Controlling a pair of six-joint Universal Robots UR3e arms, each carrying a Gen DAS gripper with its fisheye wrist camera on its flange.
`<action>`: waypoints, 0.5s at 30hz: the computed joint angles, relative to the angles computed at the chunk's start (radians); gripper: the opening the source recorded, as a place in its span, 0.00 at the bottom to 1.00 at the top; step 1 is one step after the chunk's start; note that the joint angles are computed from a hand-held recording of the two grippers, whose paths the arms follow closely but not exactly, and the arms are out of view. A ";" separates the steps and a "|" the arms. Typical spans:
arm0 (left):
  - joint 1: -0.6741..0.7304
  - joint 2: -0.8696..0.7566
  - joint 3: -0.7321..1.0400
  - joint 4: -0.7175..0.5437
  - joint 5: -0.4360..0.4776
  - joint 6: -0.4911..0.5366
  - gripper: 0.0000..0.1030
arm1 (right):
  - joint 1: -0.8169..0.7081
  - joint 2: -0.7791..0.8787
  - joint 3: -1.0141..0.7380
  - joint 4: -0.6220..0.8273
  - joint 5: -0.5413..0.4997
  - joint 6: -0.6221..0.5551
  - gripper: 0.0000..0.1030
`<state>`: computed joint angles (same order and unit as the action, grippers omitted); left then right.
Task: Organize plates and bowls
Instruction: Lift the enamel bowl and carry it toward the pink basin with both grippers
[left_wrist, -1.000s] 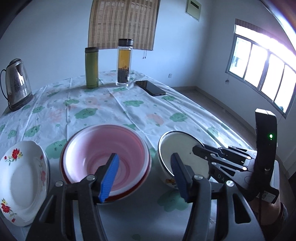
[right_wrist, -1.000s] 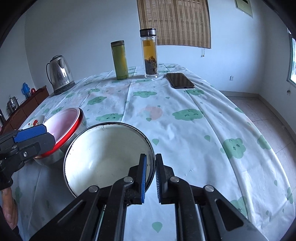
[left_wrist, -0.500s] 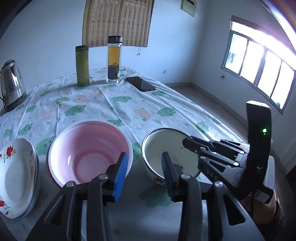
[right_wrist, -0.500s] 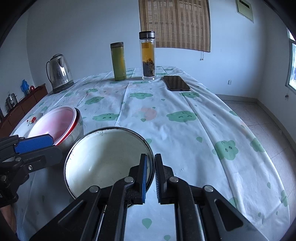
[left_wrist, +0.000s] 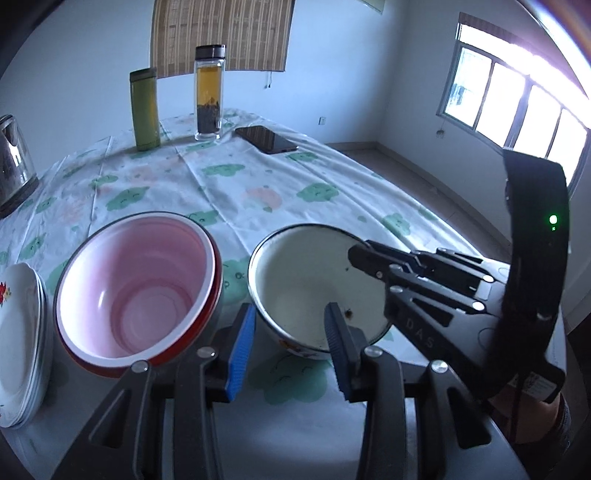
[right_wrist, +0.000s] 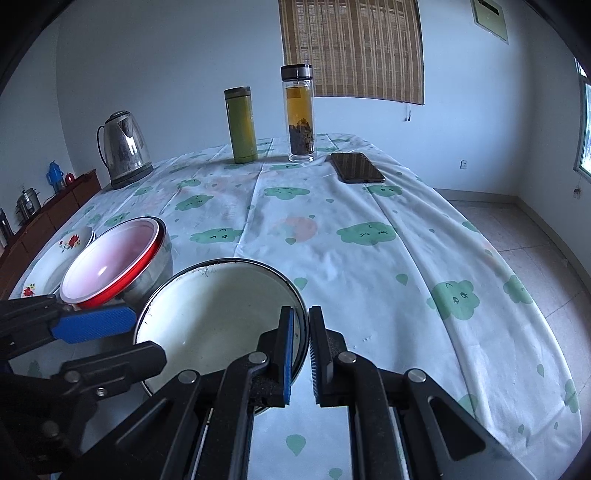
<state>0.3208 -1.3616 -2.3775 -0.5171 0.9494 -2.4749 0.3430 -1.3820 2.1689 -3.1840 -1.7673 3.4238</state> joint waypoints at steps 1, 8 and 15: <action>-0.007 -0.015 0.003 0.015 0.006 -0.011 0.37 | -0.001 -0.001 0.000 0.002 0.001 -0.001 0.09; -0.080 -0.127 0.044 0.125 0.075 -0.077 0.32 | -0.010 0.001 0.001 -0.002 0.014 0.000 0.09; -0.070 -0.159 -0.011 0.264 0.058 -0.068 0.33 | -0.026 -0.013 0.033 -0.042 0.047 -0.003 0.09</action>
<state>0.2504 -1.5202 -2.3883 -0.2535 1.0078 -2.5428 0.3166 -1.3949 2.2023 -3.2265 -1.7203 3.4211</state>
